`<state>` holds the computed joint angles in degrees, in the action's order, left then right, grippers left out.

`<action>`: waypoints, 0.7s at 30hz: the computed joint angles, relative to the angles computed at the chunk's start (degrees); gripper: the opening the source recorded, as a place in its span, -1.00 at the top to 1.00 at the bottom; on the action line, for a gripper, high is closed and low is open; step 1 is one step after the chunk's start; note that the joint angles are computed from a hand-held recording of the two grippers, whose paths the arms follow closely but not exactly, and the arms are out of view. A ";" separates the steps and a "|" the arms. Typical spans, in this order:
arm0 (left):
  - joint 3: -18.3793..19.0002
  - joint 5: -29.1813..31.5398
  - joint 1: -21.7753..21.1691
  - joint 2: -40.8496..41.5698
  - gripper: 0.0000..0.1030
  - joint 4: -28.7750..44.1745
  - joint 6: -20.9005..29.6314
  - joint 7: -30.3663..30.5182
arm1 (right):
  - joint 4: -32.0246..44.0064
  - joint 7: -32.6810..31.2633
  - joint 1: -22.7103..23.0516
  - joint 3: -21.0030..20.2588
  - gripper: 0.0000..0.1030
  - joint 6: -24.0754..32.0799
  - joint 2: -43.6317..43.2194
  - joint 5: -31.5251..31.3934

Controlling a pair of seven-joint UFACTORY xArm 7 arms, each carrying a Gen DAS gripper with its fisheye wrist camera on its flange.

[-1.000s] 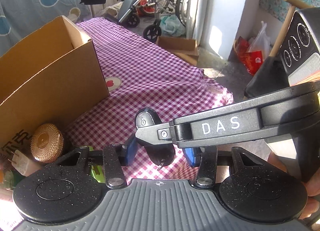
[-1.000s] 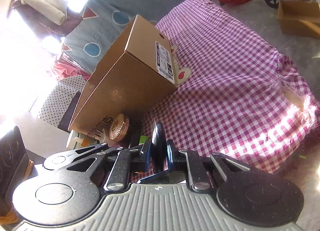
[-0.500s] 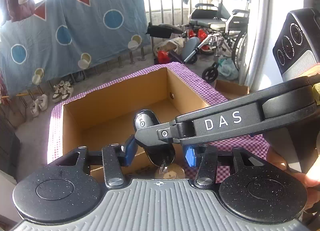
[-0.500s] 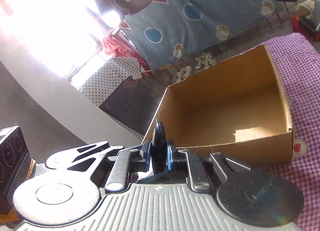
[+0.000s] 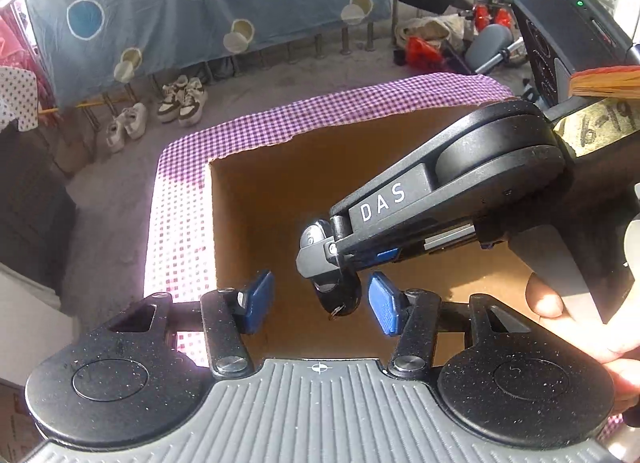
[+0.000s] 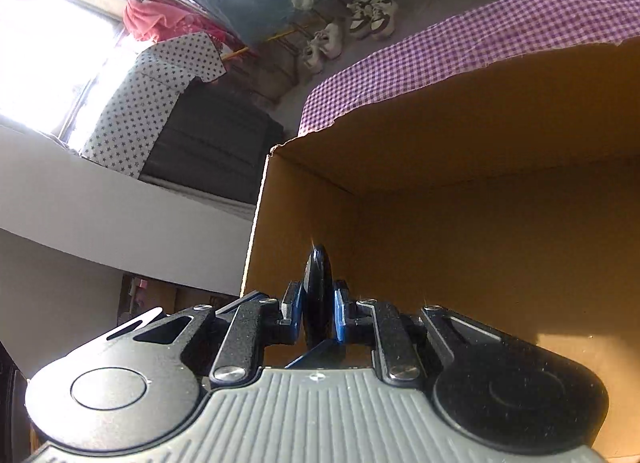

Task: Organize rigid objects
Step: 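Lift the black oval object with the right gripper and carry it over the box, then lower into the box and open the right gripper to drop the object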

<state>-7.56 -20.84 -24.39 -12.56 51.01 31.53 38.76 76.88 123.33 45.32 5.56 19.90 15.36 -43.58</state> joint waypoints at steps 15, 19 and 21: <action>0.84 -1.21 0.05 -0.37 -0.05 0.72 0.32 1.20 | 0.60 -1.04 2.67 -5.89 0.29 -2.28 4.72 7.04; 2.24 -5.68 -0.72 -2.27 -0.06 0.47 1.36 4.52 | -2.78 6.73 5.37 -6.75 0.10 1.58 -1.41 -1.87; 3.13 -8.29 -1.26 -4.73 -0.08 -0.68 2.33 6.60 | -4.81 11.64 6.90 -6.03 0.10 5.10 -5.54 -7.38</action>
<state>-4.43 -29.13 -25.65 -17.28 50.33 33.85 45.36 72.07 134.97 52.22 -0.47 25.01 9.82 -50.96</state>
